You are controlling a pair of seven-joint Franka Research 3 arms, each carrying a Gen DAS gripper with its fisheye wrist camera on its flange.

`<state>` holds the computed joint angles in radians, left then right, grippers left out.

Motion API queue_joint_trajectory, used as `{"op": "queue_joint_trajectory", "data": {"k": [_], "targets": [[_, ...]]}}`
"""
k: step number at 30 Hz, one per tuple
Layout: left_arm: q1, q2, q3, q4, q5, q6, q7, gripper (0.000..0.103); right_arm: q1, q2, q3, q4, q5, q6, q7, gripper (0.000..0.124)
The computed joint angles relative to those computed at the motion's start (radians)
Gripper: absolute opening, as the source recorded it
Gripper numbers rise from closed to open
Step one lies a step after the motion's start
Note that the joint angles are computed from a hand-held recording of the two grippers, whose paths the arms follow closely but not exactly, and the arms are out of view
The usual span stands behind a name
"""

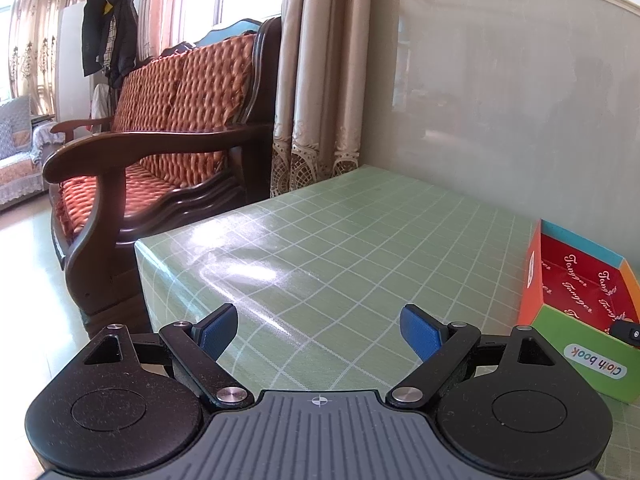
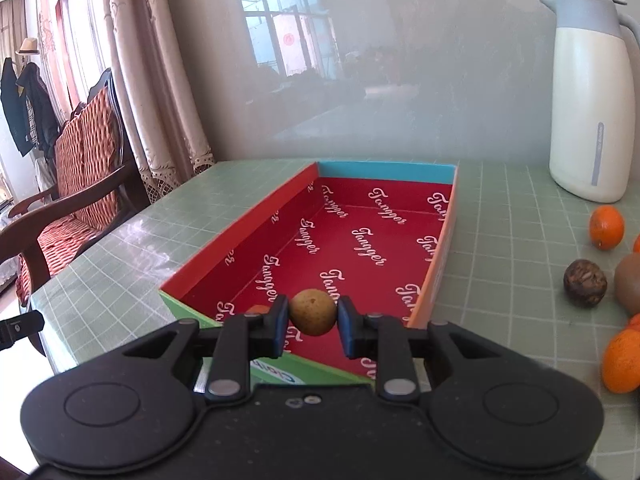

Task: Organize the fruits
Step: 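Carry the tan fruit with the right gripper into the box and open, then move the left gripper back to the fruits and grasp the large orange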

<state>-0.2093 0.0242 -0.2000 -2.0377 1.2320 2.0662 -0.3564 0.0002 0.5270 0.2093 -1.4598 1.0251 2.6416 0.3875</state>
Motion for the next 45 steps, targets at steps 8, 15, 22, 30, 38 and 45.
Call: {"op": "queue_joint_trajectory", "data": {"k": [8,15,22,30,38,45], "targets": [[-0.002,0.004,0.000,0.004,-0.003,-0.003,0.010,0.088,-0.010,-0.001,0.002,0.002,0.016,-0.024,0.004,0.027],[-0.006,0.015,0.001,0.017,0.001,0.000,0.023,0.088,-0.015,-0.005,0.000,0.002,0.042,-0.037,-0.008,0.031],[-0.013,0.025,0.003,0.030,0.003,-0.001,0.025,0.088,-0.020,-0.010,0.003,0.001,0.064,-0.036,-0.027,0.042],[-0.027,0.048,0.003,0.059,0.008,-0.006,0.037,0.088,-0.038,-0.044,0.009,-0.031,0.191,0.013,-0.142,0.076],[-0.052,0.090,0.008,0.109,0.033,-0.006,0.059,0.089,-0.048,-0.056,-0.011,-0.037,0.265,0.068,-0.160,0.099],[-0.095,0.165,0.017,0.202,0.062,0.008,0.115,0.089,-0.067,-0.048,-0.040,-0.025,0.263,0.113,-0.124,0.103]]}}
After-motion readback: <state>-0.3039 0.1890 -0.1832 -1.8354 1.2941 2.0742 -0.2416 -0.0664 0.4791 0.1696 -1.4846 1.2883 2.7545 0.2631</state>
